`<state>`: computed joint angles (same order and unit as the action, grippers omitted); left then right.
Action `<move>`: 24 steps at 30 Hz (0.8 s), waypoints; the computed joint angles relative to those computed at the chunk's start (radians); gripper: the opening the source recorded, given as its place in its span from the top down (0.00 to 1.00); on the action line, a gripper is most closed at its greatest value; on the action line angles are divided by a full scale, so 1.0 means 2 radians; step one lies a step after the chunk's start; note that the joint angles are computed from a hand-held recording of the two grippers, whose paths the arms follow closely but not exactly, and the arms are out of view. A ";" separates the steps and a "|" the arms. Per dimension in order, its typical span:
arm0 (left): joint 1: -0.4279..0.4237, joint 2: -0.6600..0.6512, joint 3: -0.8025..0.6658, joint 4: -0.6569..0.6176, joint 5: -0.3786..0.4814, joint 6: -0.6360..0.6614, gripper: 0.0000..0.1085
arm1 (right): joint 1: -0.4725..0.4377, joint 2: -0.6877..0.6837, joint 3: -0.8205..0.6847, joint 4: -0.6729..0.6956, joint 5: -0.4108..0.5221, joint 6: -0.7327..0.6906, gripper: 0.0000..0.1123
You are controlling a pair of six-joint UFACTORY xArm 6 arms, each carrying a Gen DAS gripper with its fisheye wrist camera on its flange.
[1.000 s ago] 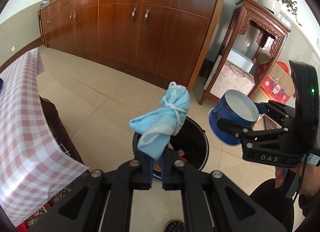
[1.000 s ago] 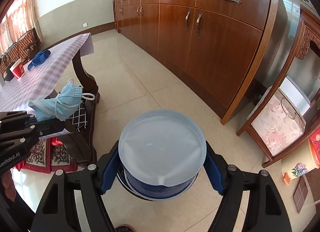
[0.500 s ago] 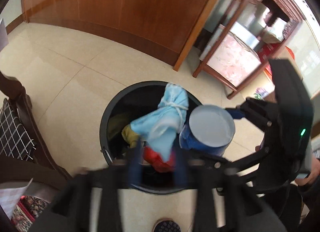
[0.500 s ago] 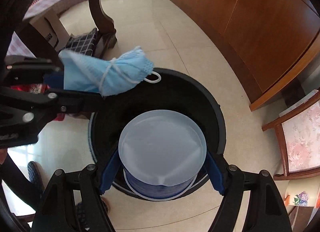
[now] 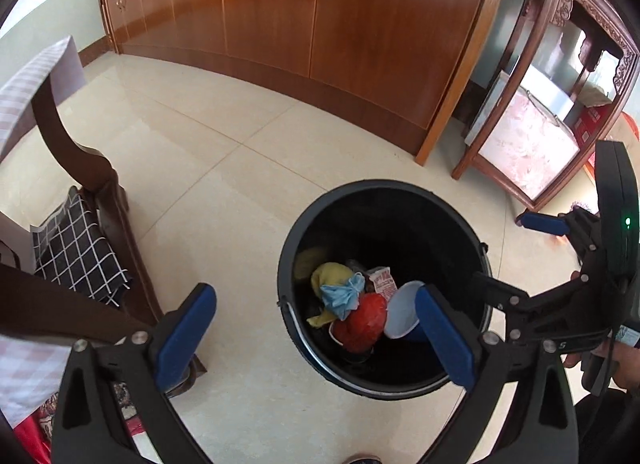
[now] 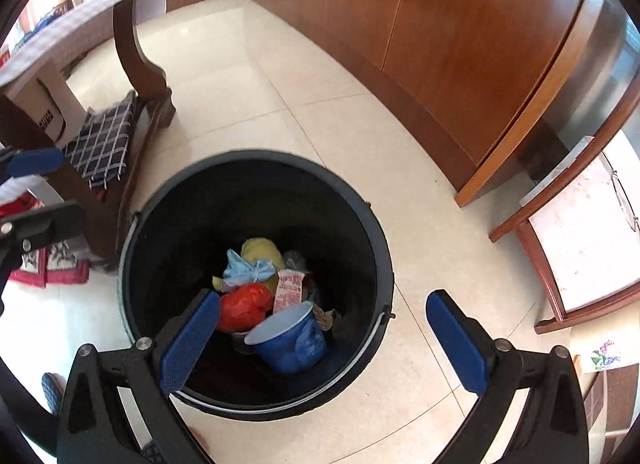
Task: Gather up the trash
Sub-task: 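Open the left tool dropping the mask while the right tool drops the bucket into the bin, then move both open tools back toward the table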
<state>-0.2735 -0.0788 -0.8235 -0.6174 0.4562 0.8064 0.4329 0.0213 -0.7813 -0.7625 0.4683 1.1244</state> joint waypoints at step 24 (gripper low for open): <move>0.145 -0.179 0.060 -0.091 0.016 0.075 0.06 | 0.163 -0.042 -0.148 -0.069 0.167 0.092 0.08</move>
<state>0.0160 -0.4376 -0.7035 -0.7985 0.4873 0.9559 0.7594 -0.0628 -1.0764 -0.9009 0.8028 1.3078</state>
